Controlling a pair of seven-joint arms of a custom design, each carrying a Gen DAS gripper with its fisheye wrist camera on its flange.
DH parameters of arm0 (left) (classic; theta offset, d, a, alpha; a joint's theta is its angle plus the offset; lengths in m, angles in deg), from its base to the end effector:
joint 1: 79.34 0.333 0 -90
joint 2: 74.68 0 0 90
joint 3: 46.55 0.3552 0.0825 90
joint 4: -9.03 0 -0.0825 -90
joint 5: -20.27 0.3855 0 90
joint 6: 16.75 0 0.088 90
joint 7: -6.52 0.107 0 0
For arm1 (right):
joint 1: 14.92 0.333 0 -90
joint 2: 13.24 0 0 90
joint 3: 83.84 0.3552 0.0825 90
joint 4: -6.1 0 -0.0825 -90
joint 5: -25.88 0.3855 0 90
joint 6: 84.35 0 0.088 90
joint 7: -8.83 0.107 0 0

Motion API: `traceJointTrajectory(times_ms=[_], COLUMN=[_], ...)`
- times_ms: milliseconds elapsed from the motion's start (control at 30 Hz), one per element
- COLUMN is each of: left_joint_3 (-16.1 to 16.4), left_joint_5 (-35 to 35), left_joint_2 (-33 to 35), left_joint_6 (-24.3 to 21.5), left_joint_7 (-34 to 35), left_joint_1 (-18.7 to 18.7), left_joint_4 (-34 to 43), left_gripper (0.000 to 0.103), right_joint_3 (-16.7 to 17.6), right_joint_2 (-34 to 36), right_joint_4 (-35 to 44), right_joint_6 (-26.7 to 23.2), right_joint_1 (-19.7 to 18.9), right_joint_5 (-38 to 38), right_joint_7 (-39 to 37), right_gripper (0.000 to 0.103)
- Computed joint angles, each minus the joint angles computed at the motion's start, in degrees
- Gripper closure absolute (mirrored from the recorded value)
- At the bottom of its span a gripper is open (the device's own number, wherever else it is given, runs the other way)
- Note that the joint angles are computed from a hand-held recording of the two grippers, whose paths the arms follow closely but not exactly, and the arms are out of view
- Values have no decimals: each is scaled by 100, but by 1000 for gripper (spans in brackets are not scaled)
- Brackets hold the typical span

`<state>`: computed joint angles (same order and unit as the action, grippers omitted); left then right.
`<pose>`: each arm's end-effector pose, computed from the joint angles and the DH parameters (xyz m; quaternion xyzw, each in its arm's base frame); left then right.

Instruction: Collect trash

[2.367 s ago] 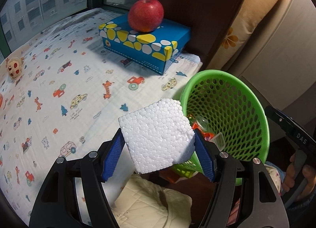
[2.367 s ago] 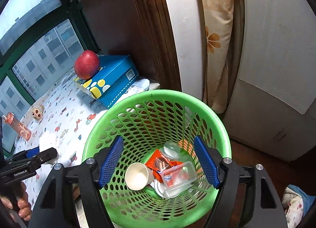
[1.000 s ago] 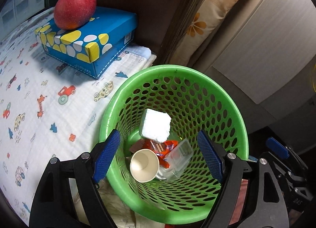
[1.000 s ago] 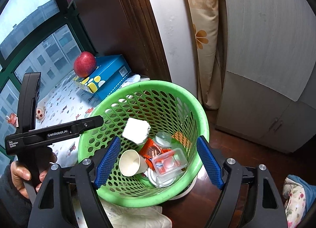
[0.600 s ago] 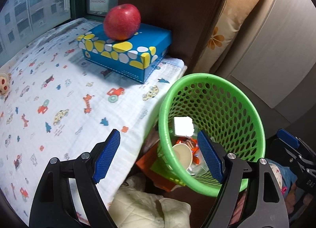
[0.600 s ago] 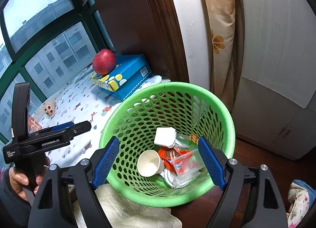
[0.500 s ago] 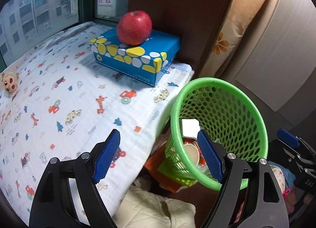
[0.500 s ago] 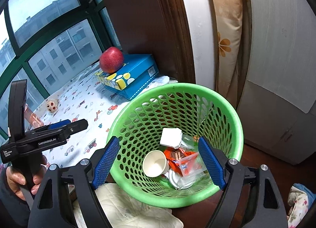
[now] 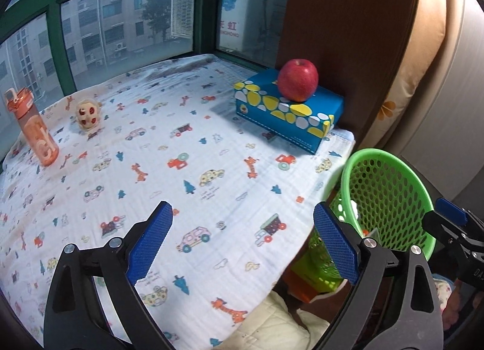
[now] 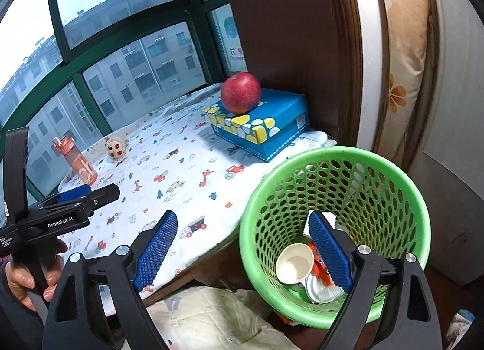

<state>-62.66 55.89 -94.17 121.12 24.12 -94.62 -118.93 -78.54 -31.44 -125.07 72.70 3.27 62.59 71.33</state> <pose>0.4064 -0.2635 0.5959 -0.7573 0.5348 -0.2598 0.2700 0.4561 0.1785 0.5988 -0.7586 0.5018 -0.1203 0.3978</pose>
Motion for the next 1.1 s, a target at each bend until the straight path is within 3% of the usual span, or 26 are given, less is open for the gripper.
traceJointTrajectory(times_ms=[433,567,1100], left_joint_3=[-21,-168,-164], left_joint_5=[15,200,223], left_joint_2=[-1094,-1242,-1585], left_joint_6=[-734,-1082,-1427], left_joint_7=[-291,-485,-805], left_joint_1=[91,154,-20], left_joint_4=[-700,-742,-955], left_gripper=[10,10,7], right_joint_3=[208,266,181], right_joint_2=[59,58,49], right_joint_4=[60,23,17], right_joint_6=[258,315,297], right_joint_1=[409,443,594], right_joint_5=[132,68,341], right_joint_7=[-91,-46,-221], right_gripper=[15,15,14])
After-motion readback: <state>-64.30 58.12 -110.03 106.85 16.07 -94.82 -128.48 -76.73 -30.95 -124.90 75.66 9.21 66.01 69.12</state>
